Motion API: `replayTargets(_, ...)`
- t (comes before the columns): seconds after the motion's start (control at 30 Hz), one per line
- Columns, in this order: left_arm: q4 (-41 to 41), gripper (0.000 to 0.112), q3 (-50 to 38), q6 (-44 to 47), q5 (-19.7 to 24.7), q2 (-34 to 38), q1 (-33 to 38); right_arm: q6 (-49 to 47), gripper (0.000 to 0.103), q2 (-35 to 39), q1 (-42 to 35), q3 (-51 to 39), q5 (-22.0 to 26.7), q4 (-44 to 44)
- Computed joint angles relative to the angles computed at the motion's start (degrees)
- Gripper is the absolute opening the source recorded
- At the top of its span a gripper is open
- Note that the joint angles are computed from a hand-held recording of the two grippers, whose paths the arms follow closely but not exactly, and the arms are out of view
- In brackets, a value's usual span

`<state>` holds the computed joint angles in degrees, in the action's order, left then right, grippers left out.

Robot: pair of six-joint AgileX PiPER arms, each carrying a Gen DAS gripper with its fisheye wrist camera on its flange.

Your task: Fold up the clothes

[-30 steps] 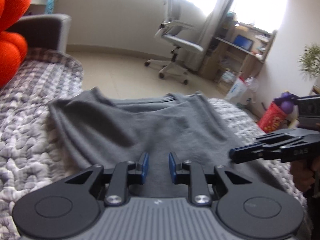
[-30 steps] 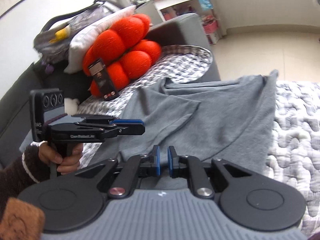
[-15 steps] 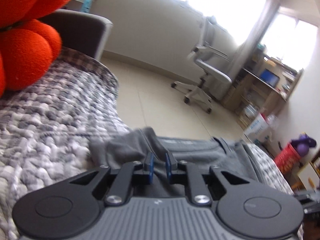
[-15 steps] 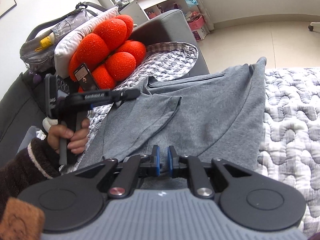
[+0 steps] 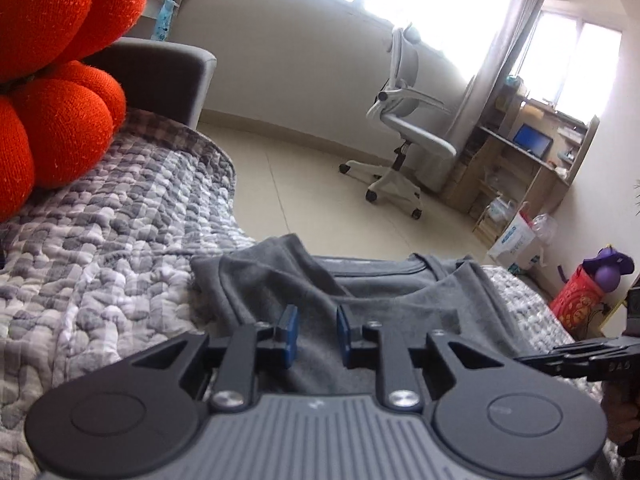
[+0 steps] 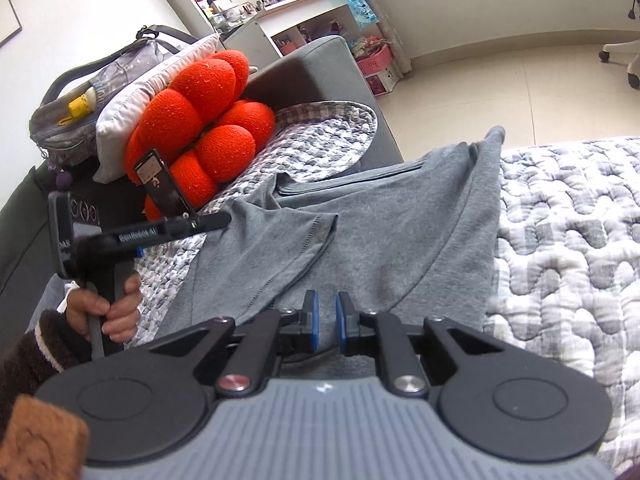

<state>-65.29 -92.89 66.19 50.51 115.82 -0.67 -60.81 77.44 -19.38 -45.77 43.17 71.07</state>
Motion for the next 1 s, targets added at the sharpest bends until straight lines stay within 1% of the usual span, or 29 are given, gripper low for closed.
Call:
replayTargets(0.07,-0.65,0.021,0.30,0.81,-1.44,0.46,-0.12,0.30,0.016,-0.04,0.01,-0.01,-0.28,-0.27)
replayTargets(0.17,-1.47,0.021,0.32,-1.62,-4.38,0.11,-0.50,0.96,0.016,-0.31,-0.19,-0.06,-0.49,-0.67)
replayTargets(0.2,-1.36,0.023,0.46,-2.56,-5.02,-0.40,-0.65,1.19,0.016,-0.50,-0.38,-0.10,-0.41,-0.77)
replayTargets(0.33,-2.01,0.027,2.17,-2.23,-3.86,-3.10,-0.37,1.55,0.016,-1.54,-1.07,-0.07,0.13,-0.94)
replayTargets(0.4,-1.62,0.032,3.84,-1.91,-3.46,-5.09,-0.39,2.26,0.017,-2.09,-1.07,-0.18,0.30,-1.37)
replayTargets(0.47,-1.10,0.034,5.74,-1.71,-2.89,-7.22,-0.35,3.53,0.019,-2.90,-0.88,-0.28,0.39,-2.21)
replayTargets(0.5,-0.88,0.037,7.05,-1.56,-2.57,-8.54,-0.26,4.23,0.027,-3.35,-0.76,-0.32,0.42,-2.68)
replayTargets(0.53,-0.43,0.038,8.09,-1.73,-2.19,-9.75,-0.24,4.84,0.038,-3.92,-0.69,-0.34,0.52,-3.10)
replayTargets(0.63,1.29,0.043,10.98,-2.53,-1.41,-13.15,-0.05,6.47,0.039,-6.07,-0.77,-0.38,1.17,-4.31)
replayTargets(0.7,2.68,0.048,12.53,-3.41,-0.18,-15.07,0.31,8.79,0.039,-7.54,-0.57,-0.78,1.56,-6.14)
replayTargets(0.87,7.13,0.054,16.52,-6.36,2.42,-20.41,0.88,15.47,0.041,-11.69,-0.45,-1.06,3.27,-11.07)
replayTargets(1.0,10.78,0.056,20.92,-7.56,4.36,-26.49,1.44,20.96,0.043,-16.00,-0.80,-0.55,5.38,-15.54)
